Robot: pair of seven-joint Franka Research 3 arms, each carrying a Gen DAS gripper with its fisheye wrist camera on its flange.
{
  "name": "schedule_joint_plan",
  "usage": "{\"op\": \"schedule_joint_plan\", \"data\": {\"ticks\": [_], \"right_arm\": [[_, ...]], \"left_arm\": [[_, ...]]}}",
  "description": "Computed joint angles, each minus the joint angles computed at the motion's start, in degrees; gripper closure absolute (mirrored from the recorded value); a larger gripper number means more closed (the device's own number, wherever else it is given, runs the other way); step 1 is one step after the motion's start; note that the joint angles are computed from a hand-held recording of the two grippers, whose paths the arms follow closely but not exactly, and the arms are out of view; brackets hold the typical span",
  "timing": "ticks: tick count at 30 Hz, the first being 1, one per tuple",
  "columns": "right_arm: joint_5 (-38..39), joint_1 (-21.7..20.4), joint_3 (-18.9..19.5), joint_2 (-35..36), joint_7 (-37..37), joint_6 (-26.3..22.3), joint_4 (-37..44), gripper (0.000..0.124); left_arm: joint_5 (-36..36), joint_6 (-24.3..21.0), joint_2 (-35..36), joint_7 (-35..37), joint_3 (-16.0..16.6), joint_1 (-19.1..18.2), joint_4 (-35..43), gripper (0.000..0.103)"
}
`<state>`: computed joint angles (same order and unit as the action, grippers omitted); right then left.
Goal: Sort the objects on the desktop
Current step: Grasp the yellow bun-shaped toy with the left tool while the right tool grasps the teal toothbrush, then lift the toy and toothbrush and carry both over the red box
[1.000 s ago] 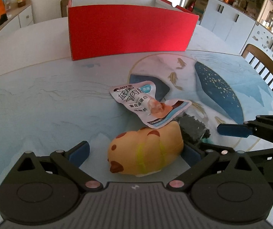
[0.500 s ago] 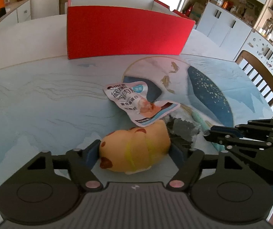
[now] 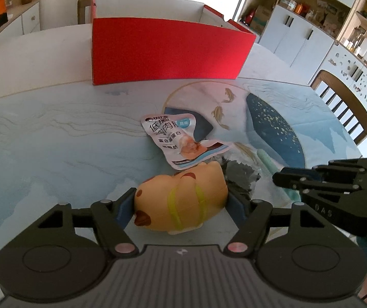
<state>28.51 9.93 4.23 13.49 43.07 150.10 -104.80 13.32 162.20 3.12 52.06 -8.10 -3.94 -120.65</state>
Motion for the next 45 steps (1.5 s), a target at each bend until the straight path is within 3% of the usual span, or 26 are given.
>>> {"op": "schedule_joint_plan", "data": {"ticks": [15, 31, 45], "right_arm": [[3.4, -0.5, 0.4, -0.7, -1.5, -2.4, 3.6, 0.114], [6.2, -1.1, 0.7, 2.4, -0.6, -7.3, 14.0, 0.114], [6.1, -1.8, 2.0, 8.5, -0.2, -10.6, 26.5, 0.114]], "left_arm": [[-3.5, -3.0, -2.0, 1.9, 0.0, 0.1, 2.2, 0.030], [4.0, -3.4, -0.8, -3.0, 0.6, 0.6, 8.3, 0.030], [6.3, -5.3, 3.2, -2.8, 1.3, 1.1, 17.4, 0.030]]}}
